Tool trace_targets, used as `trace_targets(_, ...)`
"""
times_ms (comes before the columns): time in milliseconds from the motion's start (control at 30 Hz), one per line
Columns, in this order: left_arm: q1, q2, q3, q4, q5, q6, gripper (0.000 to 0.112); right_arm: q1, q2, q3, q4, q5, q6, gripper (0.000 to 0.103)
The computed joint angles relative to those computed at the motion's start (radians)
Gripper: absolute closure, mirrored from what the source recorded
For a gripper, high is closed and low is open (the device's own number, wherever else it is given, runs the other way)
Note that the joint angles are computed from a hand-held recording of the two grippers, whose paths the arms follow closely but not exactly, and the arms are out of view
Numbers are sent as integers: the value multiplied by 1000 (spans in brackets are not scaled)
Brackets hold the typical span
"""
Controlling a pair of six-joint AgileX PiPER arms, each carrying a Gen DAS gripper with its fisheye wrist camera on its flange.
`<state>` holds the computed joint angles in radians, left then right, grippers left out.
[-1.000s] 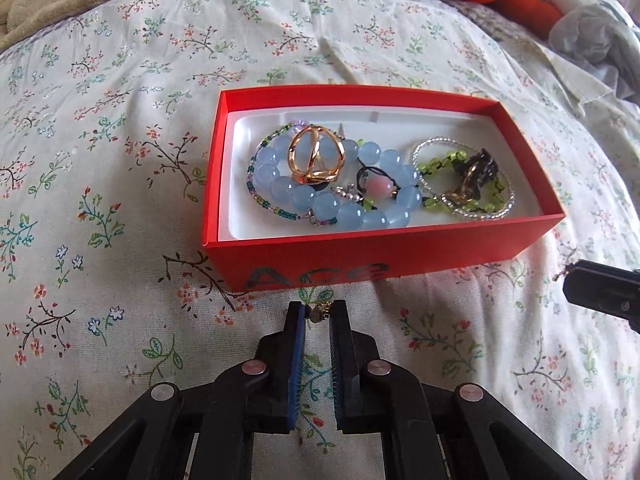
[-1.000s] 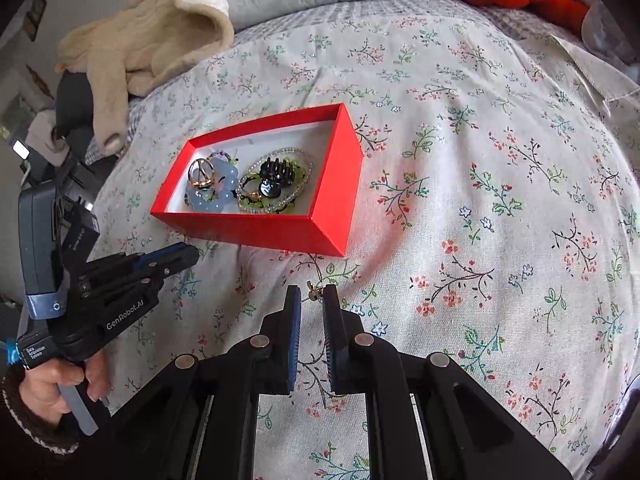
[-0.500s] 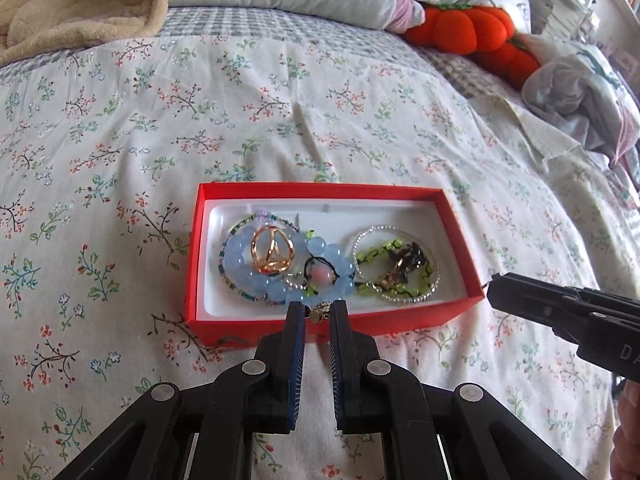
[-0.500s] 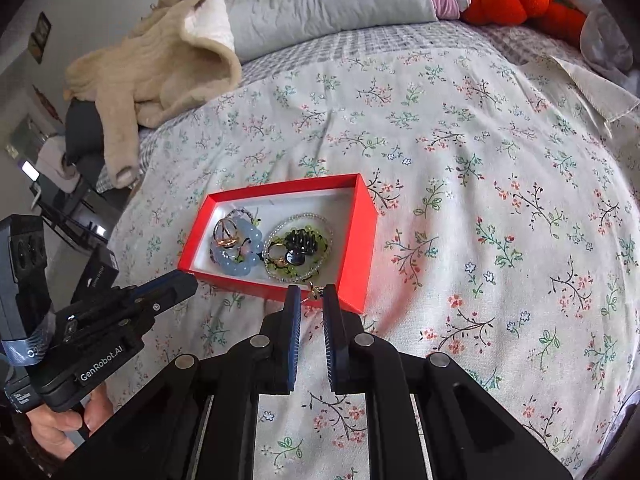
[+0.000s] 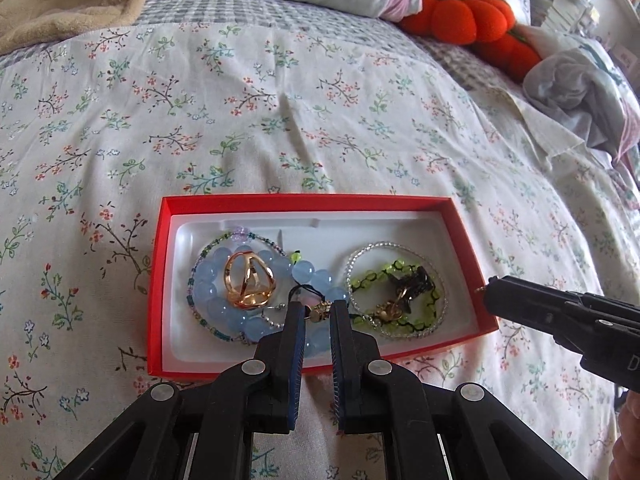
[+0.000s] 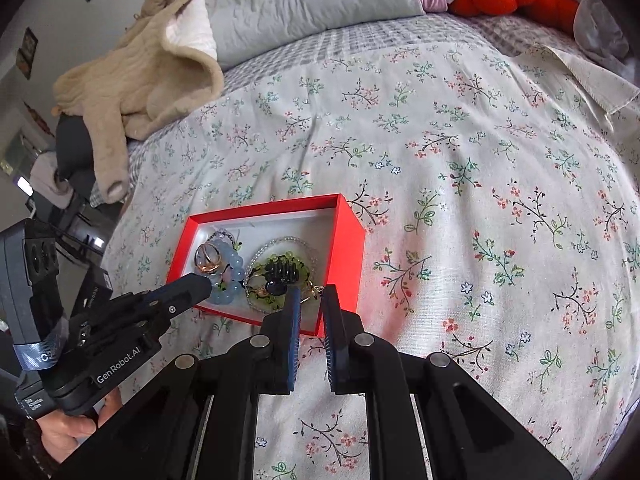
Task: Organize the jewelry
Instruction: 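Lower both earrings into the red box and open both grippers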
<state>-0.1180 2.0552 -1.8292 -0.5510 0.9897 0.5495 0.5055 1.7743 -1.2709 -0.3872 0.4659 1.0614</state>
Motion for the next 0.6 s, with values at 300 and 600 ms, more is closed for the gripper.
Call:
trace_targets(300, 15, -51, 50, 22, -23, -9, 75, -8, 23, -43, 35, 11, -47, 91)
trace_targets(600, 44, -81, 82, 93, -26, -68, 66, -24, 99, -147, 57, 64, -84, 91)
